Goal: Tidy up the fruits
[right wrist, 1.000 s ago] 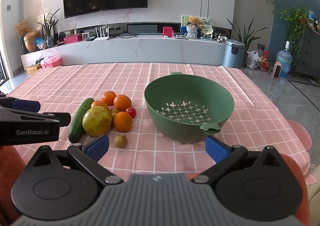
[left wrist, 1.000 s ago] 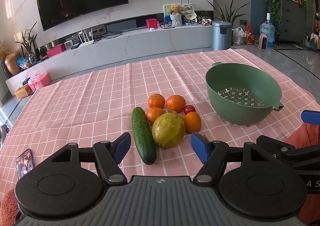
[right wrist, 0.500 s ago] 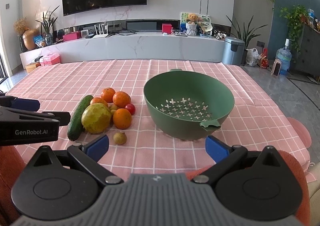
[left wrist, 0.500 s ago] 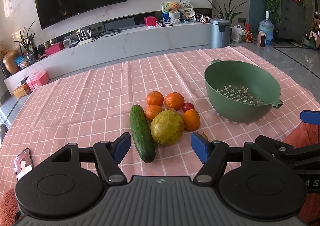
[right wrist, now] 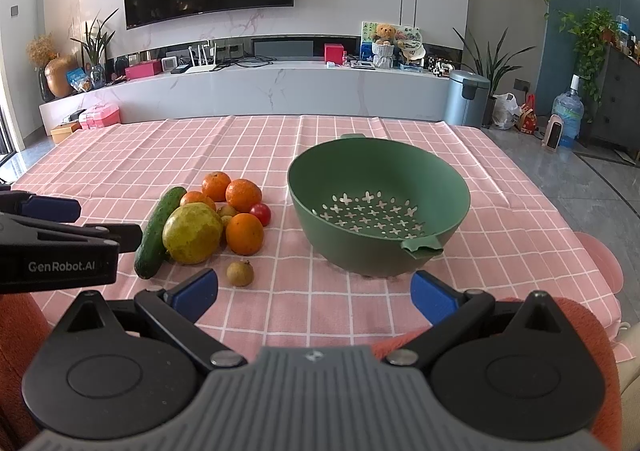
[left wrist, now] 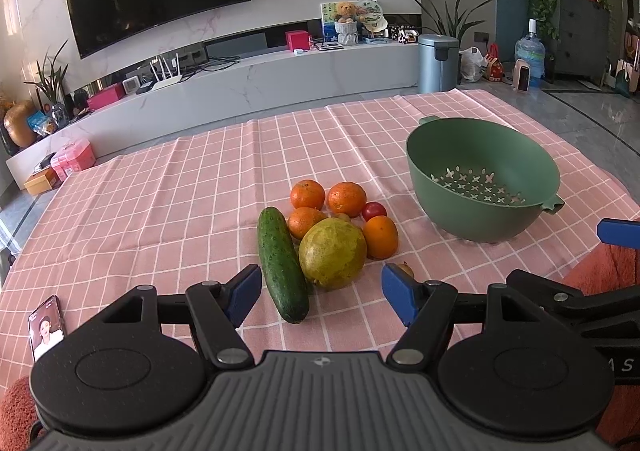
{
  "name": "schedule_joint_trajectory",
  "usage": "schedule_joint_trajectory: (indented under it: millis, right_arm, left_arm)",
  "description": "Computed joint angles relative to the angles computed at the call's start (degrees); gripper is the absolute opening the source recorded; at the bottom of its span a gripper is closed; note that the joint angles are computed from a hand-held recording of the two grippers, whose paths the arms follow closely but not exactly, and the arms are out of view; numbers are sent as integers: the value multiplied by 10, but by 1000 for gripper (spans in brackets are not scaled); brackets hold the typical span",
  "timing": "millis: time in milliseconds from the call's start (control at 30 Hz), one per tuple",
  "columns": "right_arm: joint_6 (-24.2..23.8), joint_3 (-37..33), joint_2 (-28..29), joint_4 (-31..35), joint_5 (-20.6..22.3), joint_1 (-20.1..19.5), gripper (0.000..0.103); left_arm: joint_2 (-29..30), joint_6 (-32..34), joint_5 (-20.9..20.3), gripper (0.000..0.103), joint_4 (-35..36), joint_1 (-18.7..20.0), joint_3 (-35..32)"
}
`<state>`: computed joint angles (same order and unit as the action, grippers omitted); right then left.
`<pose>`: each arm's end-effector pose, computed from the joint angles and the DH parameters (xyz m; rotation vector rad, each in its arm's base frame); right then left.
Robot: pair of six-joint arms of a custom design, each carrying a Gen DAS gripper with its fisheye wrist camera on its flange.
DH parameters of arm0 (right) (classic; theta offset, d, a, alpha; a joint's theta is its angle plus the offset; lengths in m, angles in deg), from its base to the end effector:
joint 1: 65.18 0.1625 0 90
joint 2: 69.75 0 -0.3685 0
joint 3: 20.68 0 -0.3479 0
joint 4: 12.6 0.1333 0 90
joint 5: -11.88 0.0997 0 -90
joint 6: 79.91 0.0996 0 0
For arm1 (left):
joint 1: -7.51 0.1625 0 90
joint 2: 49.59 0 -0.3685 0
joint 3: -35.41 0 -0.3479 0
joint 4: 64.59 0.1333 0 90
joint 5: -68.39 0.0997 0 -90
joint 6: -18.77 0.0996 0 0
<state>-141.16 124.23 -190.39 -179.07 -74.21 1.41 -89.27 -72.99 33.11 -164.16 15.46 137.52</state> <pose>0.0217 -0.3025 0.3544 0.8211 -2.2709 0.9299 -0.4249 -0.2760 -0.0248 0.3427 2.0325 -0.9779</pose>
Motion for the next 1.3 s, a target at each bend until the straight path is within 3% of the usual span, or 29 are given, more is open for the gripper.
schedule_joint_trajectory:
  millis: [1033, 1200, 1300]
  right_arm:
    - [13, -4, 18, -7, -14, 6, 98]
    - [1, -2, 26, -13, 14, -4, 98]
    - [10, -11, 54, -28, -4, 14, 98]
  left_arm:
    - [-3, 6, -5, 81, -8, 3, 3]
    - [-27, 41, -17, 80, -65, 13, 29]
    - [-43, 56, -32, 75, -92, 24, 43]
